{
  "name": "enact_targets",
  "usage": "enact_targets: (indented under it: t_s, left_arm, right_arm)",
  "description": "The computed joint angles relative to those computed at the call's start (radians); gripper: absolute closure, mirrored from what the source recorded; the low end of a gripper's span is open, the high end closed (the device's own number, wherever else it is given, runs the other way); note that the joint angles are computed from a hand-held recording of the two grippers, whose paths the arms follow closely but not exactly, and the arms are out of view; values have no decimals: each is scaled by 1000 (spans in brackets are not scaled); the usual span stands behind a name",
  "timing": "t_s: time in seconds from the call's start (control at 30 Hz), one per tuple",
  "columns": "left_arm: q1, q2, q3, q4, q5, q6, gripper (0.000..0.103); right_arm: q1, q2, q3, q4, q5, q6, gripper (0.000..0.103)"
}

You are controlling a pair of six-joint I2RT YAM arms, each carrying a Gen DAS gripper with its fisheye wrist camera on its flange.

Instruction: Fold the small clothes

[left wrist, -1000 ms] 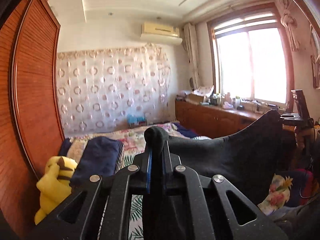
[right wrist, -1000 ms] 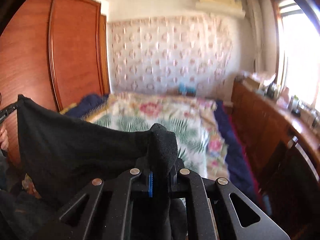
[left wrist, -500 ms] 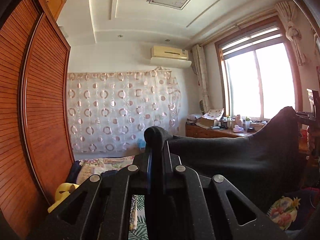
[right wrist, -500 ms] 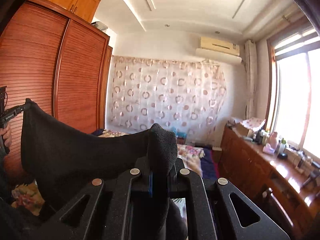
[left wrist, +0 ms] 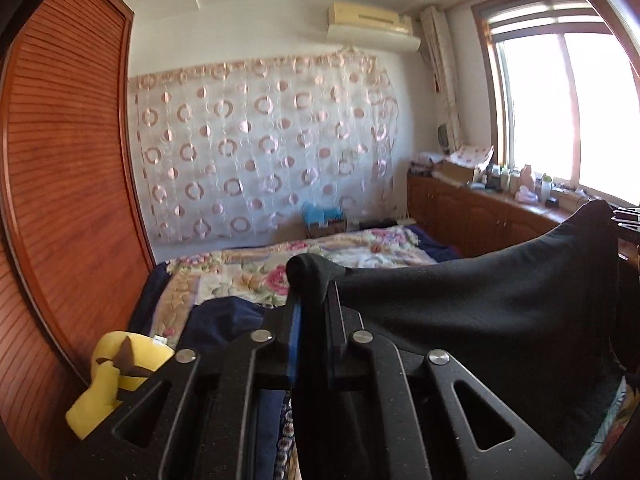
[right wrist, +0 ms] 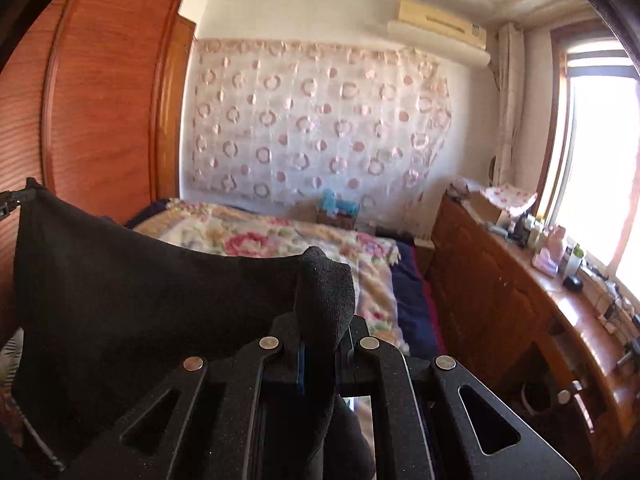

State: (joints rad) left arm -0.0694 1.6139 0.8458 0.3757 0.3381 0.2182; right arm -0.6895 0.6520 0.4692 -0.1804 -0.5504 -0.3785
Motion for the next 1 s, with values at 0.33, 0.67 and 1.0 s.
enact_targets:
  t_s: [0.33,0.67,1.0]
  left_arm:
    - [-66,81,-9,-55,14,6,20]
    - [-65,-74,-201,-103,32,75,20]
    - [-41,-59,-393,-39,42,120,20]
  right_arm:
    - [387,565,102,305,459,208,54]
    - [-11,341,-43,81,50,-23,51]
    - [-232,406,-51,-71,-47,-200,51]
